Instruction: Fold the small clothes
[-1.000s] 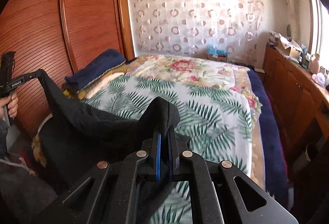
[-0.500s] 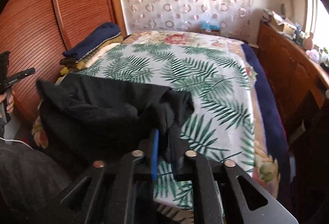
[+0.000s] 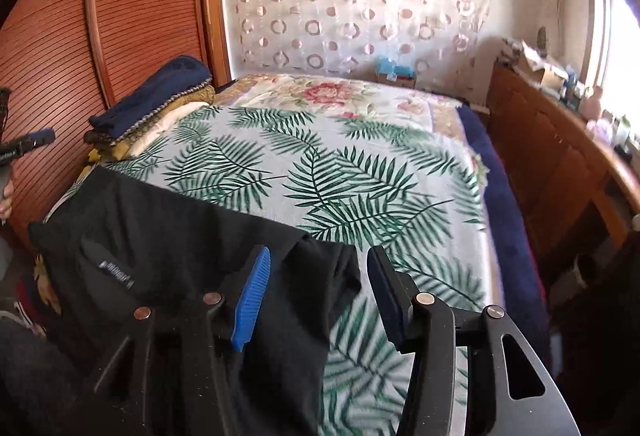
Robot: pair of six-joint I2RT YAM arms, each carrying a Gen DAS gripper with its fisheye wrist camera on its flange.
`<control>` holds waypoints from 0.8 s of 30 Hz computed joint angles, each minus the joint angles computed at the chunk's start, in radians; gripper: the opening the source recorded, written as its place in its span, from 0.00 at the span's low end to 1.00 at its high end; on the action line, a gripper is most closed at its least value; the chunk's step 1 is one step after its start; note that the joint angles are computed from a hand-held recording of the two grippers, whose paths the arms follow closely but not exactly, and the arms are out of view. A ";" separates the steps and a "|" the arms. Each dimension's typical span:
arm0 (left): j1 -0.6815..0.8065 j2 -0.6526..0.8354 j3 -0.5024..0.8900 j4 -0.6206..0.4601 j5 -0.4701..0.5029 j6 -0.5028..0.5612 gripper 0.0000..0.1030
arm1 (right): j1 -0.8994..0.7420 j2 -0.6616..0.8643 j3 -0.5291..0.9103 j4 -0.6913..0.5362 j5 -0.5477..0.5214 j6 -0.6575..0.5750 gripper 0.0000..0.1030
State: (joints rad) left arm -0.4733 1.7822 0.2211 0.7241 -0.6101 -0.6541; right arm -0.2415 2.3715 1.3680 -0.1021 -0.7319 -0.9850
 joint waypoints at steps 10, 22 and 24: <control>0.175 0.362 0.122 0.173 0.145 0.098 0.75 | 0.111 0.242 0.319 -0.101 0.110 0.150 0.44; 0.177 0.475 0.195 0.128 0.153 0.075 0.75 | 0.019 0.179 0.169 0.169 0.015 0.309 0.00; 0.179 0.473 0.195 0.126 0.160 0.077 0.75 | 0.007 0.179 0.165 0.192 0.040 0.336 0.00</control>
